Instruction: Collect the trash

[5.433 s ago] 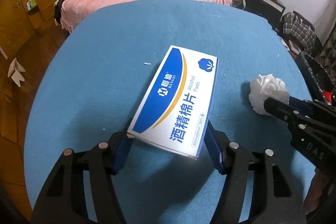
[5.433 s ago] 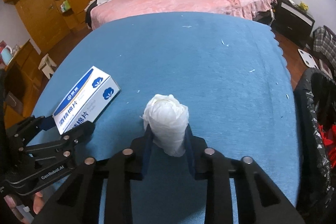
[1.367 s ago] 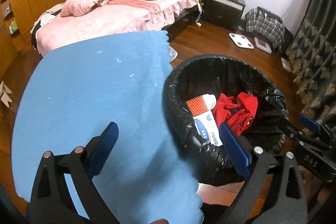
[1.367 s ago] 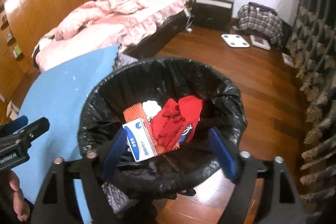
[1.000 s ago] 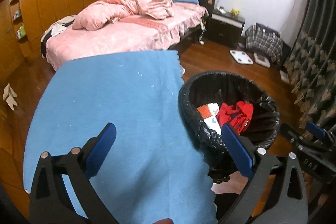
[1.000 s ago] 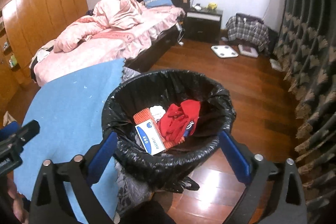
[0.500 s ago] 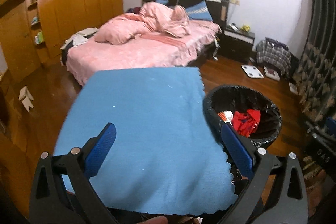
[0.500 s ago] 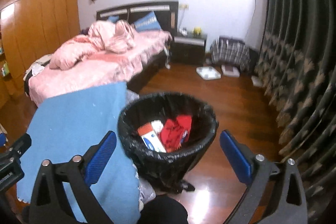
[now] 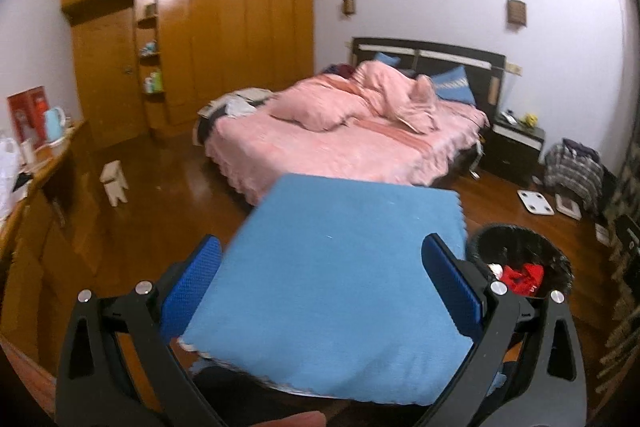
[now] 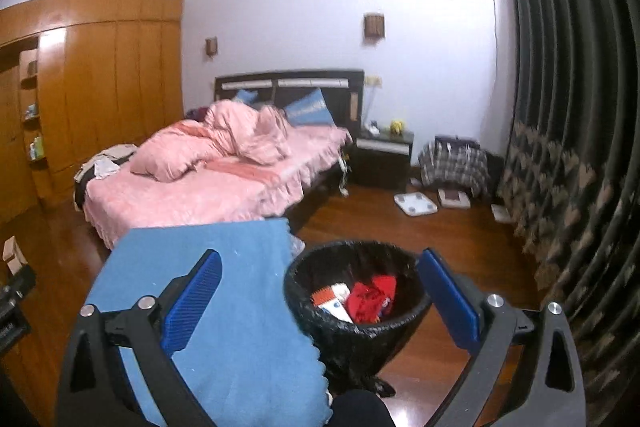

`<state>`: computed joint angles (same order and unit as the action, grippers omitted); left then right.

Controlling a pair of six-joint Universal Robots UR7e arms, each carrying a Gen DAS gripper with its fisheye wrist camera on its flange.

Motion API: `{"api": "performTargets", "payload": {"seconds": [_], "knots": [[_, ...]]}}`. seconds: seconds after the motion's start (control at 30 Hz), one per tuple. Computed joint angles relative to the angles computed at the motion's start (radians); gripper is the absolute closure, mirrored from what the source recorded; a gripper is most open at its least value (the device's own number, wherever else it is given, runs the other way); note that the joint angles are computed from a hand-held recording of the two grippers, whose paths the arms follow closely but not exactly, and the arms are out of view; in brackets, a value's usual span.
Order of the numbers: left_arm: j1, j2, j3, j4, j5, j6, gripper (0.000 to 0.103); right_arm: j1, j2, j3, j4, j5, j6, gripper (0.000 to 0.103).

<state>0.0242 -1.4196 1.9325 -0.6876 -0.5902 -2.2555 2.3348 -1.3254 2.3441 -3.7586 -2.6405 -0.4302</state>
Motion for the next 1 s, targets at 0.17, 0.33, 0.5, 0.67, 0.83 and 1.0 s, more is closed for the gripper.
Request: {"api": "performTargets", "payload": {"seconds": [0.17, 0.33, 0.5, 0.67, 0.83, 1.0], "knots": [[-0.084, -0.005, -0.045, 0.177, -0.065, -0.149, 0.005, 0.057, 0.004, 0.008, 0.070, -0.002, 0.066, 0.006], [-0.143, -0.001, -0.076, 0.272, -0.121, -0.228, 0.005, 0.105, -0.012, 0.017, 0.125, -0.015, 0.106, 0.006], [-0.174, 0.056, -0.124, 0.389, -0.209, -0.324, 0.005, 0.126, -0.032, 0.028, 0.153, -0.013, 0.134, 0.006], [-0.206, 0.069, -0.156, 0.426, -0.247, -0.353, 0.005, 0.144, -0.048, 0.026, 0.160, -0.014, 0.142, 0.006], [-0.214, 0.087, -0.177, 0.441, -0.256, -0.361, 0.005, 0.150, -0.059, 0.022, 0.166, -0.014, 0.151, 0.006], [-0.212, 0.093, -0.182, 0.448, -0.255, -0.375, 0.005, 0.150, -0.066, 0.021, 0.174, -0.021, 0.161, 0.006]]}}
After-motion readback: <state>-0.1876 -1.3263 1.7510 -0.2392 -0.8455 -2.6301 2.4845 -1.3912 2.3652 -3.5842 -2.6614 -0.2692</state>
